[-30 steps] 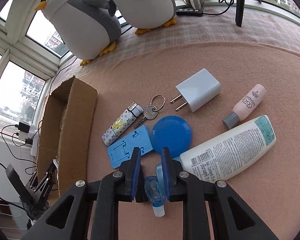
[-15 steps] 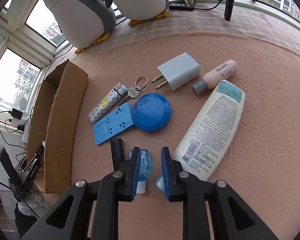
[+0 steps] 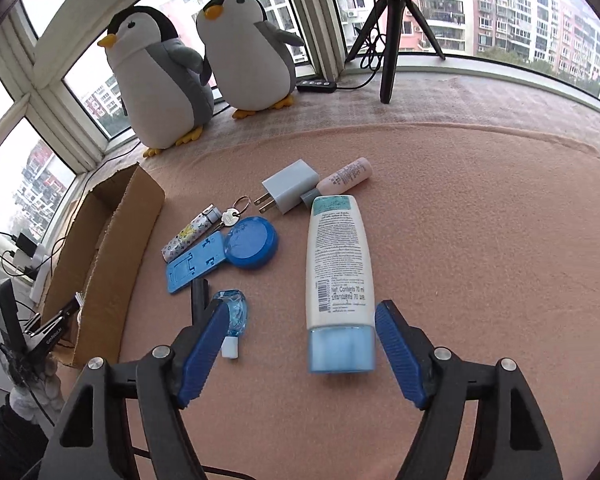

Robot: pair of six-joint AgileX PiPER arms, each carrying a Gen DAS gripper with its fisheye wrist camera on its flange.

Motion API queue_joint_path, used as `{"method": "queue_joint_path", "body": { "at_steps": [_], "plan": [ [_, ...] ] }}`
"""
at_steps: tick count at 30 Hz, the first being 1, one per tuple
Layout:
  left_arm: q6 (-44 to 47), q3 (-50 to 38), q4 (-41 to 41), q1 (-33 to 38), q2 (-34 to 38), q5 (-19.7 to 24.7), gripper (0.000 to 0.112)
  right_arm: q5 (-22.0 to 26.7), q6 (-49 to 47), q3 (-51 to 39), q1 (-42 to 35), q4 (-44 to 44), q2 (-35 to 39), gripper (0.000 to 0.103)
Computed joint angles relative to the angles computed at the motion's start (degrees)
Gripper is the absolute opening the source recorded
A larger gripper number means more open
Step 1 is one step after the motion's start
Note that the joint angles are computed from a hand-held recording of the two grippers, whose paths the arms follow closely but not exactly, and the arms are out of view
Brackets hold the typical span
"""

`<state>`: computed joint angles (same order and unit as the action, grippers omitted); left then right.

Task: Organize rigid objects
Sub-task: 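Move the right gripper to the white-and-blue lotion tube, then grasp the lotion tube with the right gripper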

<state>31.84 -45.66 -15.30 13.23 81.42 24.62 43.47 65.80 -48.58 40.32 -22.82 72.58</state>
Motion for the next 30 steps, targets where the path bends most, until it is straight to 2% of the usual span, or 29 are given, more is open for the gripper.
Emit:
{"method": "queue_joint_path", "body": {
  "at_steps": [3, 11, 18, 23, 26, 30],
  "plan": [
    [0.05, 0.02, -0.03, 0.02, 0.00, -0.02, 0.030, 2.92, 3.58, 0.04, 1.76, -4.63, 1.56, 0.072],
    [-0.08, 0.10, -0.13, 0.04, -0.07, -0.08, 0.030, -2.17, 3.08, 1.54, -1.10, -4.70, 7.05, 0.072],
    [-0.04, 0.13, -0.16, 0.03, -0.08, -0.10, 0.030, -3.02, 3.43, 0.11, -2.16, -6.45, 11.81, 0.072],
    [-0.09, 0.16, -0.03, -0.01, -0.09, -0.15, 0.030, -1.27, 4.65, -0.49, -0.83, -8.98, 13.24, 0.058],
    [-0.16, 0.16, -0.01, -0.03, -0.10, -0.15, 0.030, -0.82, 3.73, -0.76, -1.01, -9.07, 13.22, 0.045],
    [-0.17, 0.15, -0.07, -0.03, -0.07, -0.19, 0.030, -0.58, 2.76, -0.91, -1.06, -8.85, 13.13, 0.044]
  ]
}}
